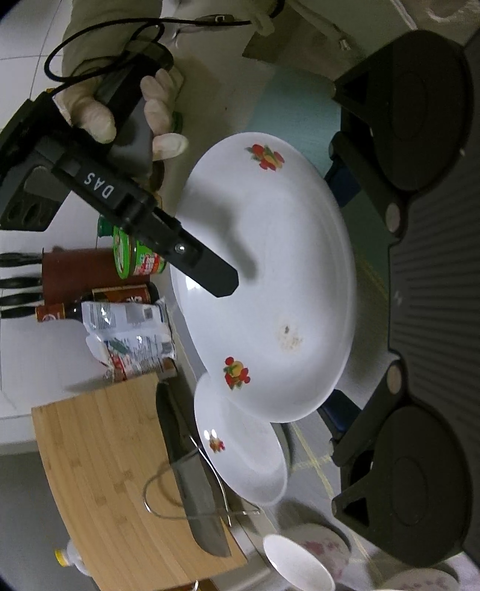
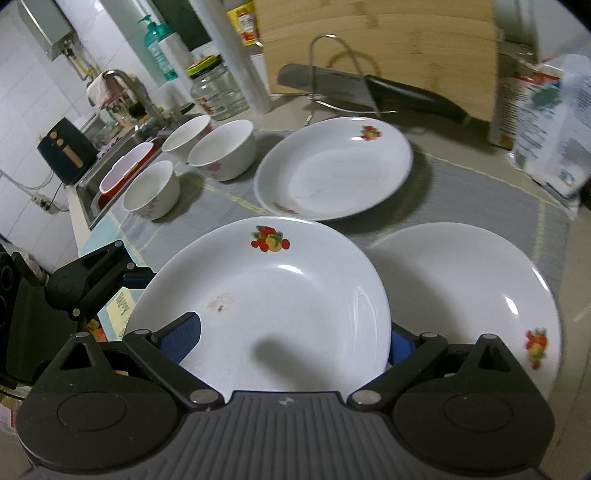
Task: Organize plates and bowls
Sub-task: 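Lower the flower-print plate onto the stained plate with both tools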
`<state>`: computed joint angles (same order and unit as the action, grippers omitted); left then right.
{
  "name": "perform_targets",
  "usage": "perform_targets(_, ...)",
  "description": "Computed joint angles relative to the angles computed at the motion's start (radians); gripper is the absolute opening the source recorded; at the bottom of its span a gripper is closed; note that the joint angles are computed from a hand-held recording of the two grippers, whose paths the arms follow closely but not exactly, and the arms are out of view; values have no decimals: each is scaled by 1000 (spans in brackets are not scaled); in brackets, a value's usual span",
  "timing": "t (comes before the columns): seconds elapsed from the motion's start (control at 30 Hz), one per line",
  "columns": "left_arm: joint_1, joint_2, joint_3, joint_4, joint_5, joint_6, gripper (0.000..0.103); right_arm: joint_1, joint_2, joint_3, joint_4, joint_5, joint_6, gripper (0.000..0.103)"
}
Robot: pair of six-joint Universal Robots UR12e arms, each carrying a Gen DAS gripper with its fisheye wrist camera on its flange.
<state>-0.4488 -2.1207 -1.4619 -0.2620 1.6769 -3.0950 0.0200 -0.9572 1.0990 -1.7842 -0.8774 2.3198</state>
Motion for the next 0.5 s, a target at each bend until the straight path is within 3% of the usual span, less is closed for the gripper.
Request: perform_targets(0.5,-3,-79,134,-64,-44,38,102,-45,27,-22,-28,5,49,102)
